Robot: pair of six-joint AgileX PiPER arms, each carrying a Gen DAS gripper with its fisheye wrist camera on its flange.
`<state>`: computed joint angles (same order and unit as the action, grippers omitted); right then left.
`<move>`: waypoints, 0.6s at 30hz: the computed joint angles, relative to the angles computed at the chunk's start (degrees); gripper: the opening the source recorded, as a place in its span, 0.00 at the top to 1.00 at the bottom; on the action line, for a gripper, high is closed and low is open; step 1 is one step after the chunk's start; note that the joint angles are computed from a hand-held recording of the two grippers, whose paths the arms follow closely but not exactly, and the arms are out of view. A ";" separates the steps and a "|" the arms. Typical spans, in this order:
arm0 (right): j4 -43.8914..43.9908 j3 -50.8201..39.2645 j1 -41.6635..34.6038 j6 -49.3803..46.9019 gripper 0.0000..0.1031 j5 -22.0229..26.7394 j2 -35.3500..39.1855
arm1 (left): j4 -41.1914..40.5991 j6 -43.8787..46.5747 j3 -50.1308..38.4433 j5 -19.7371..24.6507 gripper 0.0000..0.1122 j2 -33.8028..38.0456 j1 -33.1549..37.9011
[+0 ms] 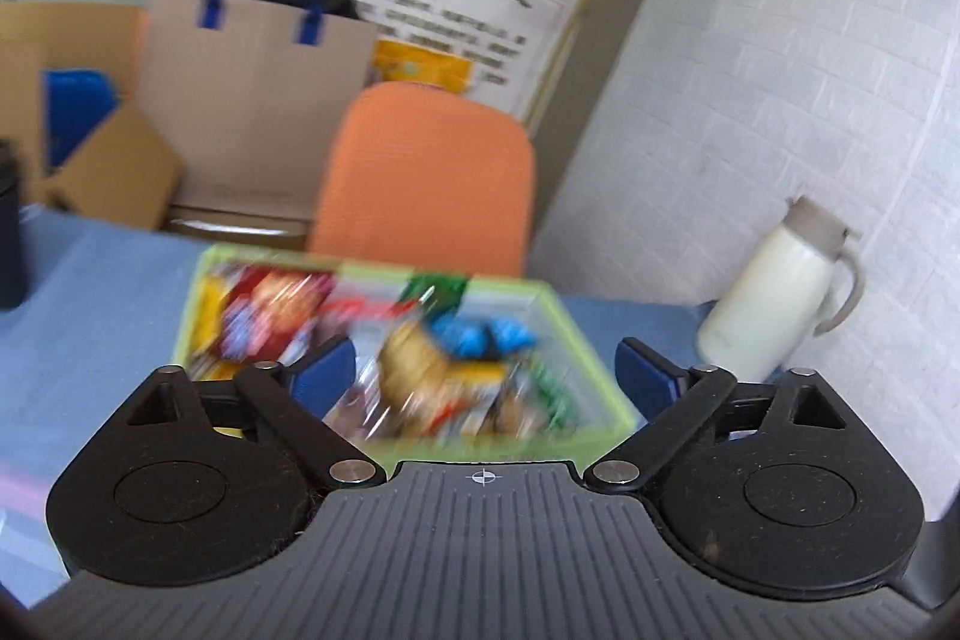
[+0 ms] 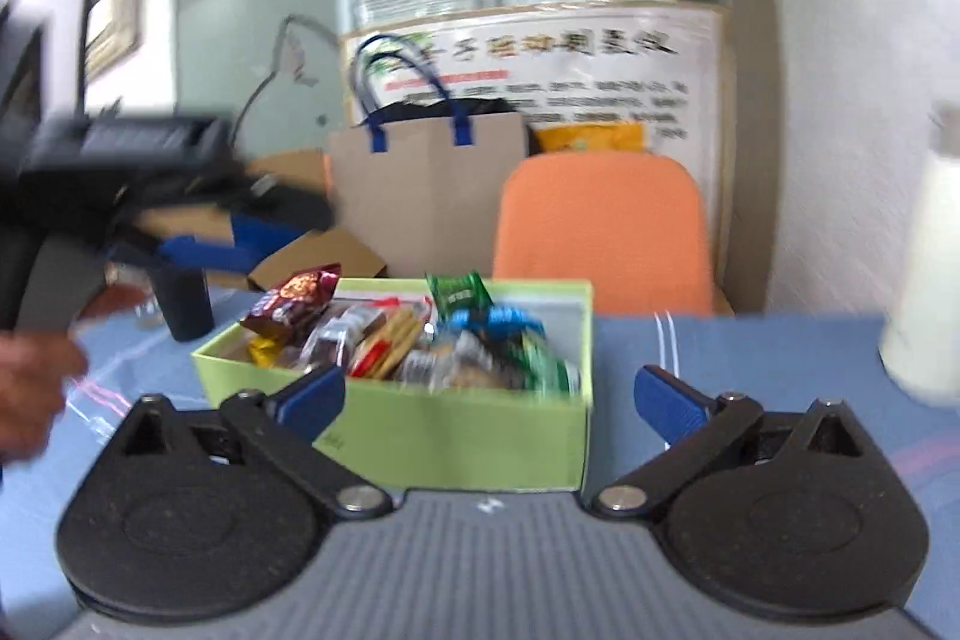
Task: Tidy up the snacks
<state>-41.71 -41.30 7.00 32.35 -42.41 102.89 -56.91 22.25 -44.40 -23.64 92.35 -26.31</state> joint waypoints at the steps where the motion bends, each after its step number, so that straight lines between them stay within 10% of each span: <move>1: 1.13 2.59 0.04 0.28 0.01 -0.24 -1.11 | -5.73 3.14 2.34 -3.23 0.24 -0.73 -2.83; 11: 26.72 21.20 7.41 -9.04 0.01 1.96 -9.55 | -38.31 10.83 11.19 -23.83 0.24 2.04 -27.01; 18: 41.30 27.69 13.69 -14.66 0.01 9.24 -18.17 | -42.94 7.83 12.32 -26.11 0.29 3.59 -36.50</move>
